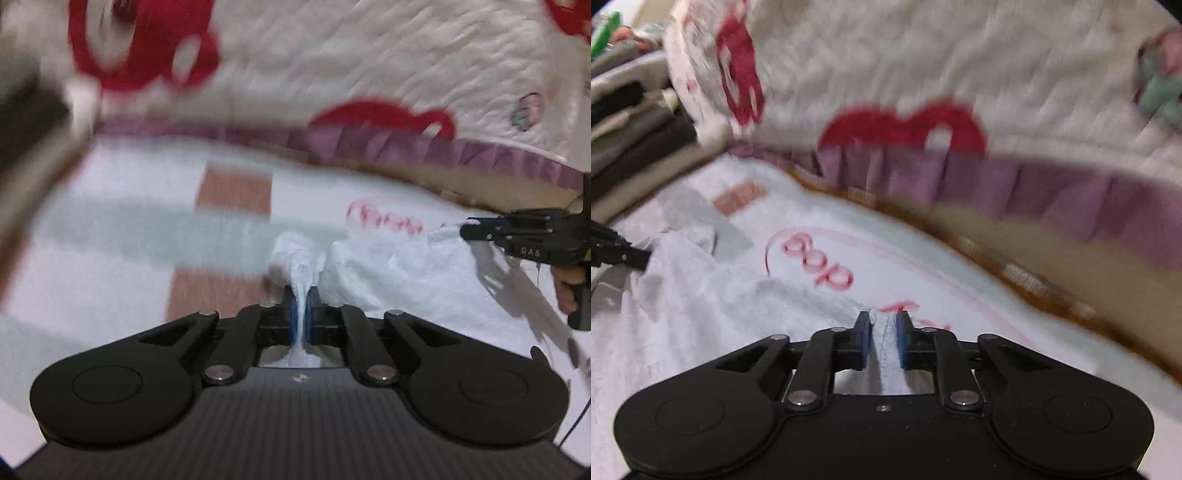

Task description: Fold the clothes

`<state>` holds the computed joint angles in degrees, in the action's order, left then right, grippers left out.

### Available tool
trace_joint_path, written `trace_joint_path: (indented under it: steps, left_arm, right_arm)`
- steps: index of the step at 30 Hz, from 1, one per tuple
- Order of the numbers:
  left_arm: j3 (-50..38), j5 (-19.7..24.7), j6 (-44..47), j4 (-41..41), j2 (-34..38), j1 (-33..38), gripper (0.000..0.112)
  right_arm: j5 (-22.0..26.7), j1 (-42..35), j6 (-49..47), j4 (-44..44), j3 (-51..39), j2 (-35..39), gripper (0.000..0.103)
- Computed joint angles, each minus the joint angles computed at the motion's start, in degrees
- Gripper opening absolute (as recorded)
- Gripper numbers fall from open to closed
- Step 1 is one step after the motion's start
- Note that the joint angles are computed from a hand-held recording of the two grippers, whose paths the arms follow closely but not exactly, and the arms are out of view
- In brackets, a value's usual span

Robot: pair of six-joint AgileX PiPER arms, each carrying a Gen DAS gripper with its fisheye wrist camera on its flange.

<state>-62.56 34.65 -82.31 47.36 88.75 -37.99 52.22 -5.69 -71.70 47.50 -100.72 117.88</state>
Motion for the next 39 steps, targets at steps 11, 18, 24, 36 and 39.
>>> trace_joint_path:
  steps: [11,18,24,36,39]
  left_arm:
    - [-1.59,11.00,-21.06,9.27,3.64,-1.61,0.045]
    - [11.77,4.22,-24.64,4.28,-9.84,-4.52,0.060]
    - [13.24,-3.25,-11.82,-11.52,-12.30,-7.58,0.062]
    - [3.43,3.92,-35.31,9.42,1.78,-14.04,0.060]
    - [-0.15,10.64,-32.06,8.96,3.63,-15.54,0.004]
  right_arm:
    - [-15.91,1.30,1.26,-4.27,5.98,-1.83,0.012]
    - [-18.83,2.56,0.68,-7.51,7.60,-2.84,0.012]
    - [-17.15,2.41,4.21,-8.14,6.53,-2.51,0.015]
    - [5.59,-14.37,33.77,-8.51,-15.55,5.64,0.047]
    - [9.09,-19.08,32.96,-9.28,-16.40,5.25,0.048]
